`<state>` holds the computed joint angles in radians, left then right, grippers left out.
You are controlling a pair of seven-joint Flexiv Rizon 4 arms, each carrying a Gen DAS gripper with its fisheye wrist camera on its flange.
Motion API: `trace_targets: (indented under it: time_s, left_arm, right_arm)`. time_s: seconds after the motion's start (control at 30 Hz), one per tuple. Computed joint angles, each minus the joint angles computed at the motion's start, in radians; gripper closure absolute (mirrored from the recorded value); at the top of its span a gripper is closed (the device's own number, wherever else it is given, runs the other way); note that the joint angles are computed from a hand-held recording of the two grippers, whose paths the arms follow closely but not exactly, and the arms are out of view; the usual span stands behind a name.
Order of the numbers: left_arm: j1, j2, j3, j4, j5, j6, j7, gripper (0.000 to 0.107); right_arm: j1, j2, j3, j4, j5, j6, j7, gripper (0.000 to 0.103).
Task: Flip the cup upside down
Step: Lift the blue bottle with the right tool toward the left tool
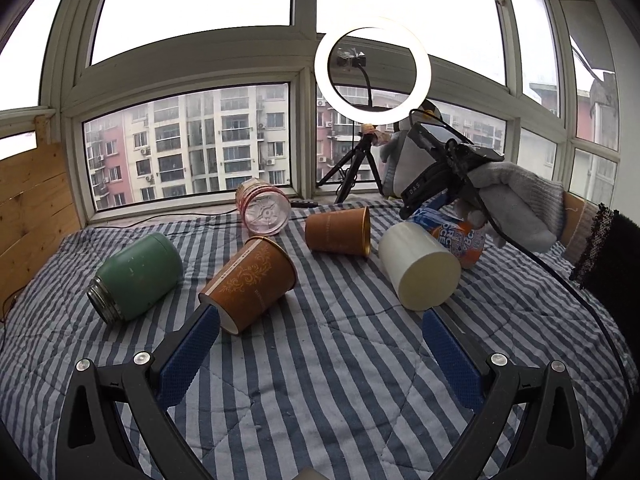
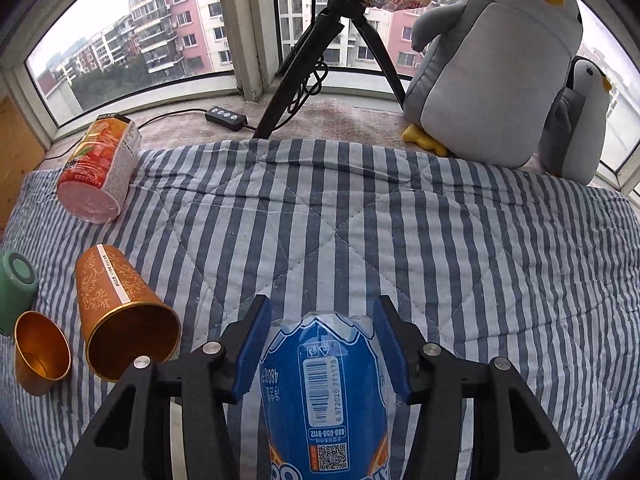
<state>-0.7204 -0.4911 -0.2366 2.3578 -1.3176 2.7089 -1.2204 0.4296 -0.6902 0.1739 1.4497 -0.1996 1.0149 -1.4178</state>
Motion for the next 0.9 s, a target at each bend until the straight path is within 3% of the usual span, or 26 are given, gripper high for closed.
trace_targets:
  time_s: [0.27,0.53,0.9]
  left_arm:
    - [0.003,-0.005,0.0,-0.004,-0.004,-0.001,0.005,0.004]
    - [0.015,-0.001,0.0,0.001,0.006,-0.042,-0.003,0.004]
    - [-0.001,-0.007,-0.013,-0.026,-0.052,-0.058,0.04,0.004]
  right_arm:
    - [-0.086,0.102,0.076,0.126,0.127,-0.021,-0.073,0.054]
    - [-0.163,0.247,0.152,0.303,0.333,-0.006,-0.14,0.054]
    - [-0.144,0.404,0.175,0.517,0.504,0.116,-0.183,0.054]
